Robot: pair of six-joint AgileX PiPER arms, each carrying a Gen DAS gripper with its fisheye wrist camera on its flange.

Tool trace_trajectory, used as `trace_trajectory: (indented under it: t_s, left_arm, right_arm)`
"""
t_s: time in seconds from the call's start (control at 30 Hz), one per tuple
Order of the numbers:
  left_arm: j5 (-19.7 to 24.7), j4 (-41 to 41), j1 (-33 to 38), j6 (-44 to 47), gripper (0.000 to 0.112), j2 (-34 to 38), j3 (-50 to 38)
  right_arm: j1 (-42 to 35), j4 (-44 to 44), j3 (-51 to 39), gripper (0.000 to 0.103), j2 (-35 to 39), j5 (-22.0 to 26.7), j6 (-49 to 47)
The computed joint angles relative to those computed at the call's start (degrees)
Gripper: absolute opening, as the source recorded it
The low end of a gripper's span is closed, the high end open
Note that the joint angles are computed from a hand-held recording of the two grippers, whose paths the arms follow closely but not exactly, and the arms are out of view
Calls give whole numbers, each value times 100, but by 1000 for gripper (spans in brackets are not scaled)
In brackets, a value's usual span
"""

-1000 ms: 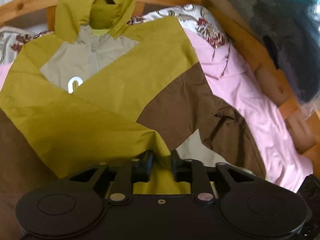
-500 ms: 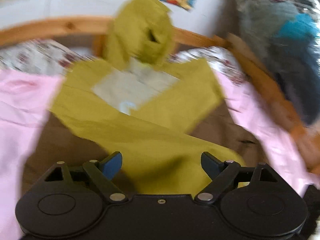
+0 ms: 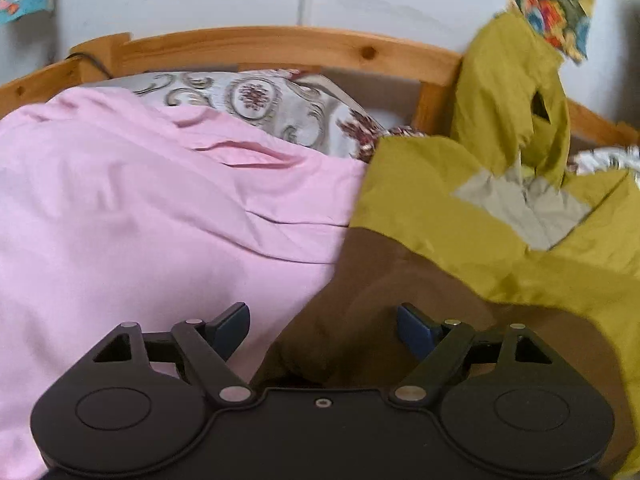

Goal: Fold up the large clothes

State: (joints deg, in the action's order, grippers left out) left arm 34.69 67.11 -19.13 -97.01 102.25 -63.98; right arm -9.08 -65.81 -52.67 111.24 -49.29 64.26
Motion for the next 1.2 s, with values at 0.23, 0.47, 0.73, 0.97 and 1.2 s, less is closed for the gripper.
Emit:
trace_trajectory:
  t_s: [0.23,0.47,0.73,0.97,1.2]
  left_arm:
    - [793,-43,-37,581,22,885,-739]
    - [1044,1109,-258,-983,45,563,-24]
    - [43,2685,-935,-1594,70,294,-89]
    - [316,1007,-1223,538,71,1788,-1863]
    - [564,1251,-1132,289,77,2291,-1955]
  right_arm:
    - [343,724,-296,30,222,585,-690]
    - [787,1948,-325,55,110,1595,-1944]
    - [1405,3794,-292,89,-191,1388,-4710]
    - [2216,5513,-1318,92,671,2128,-7615]
    - [2138,5258,-2309,95,1564,2886,-7412]
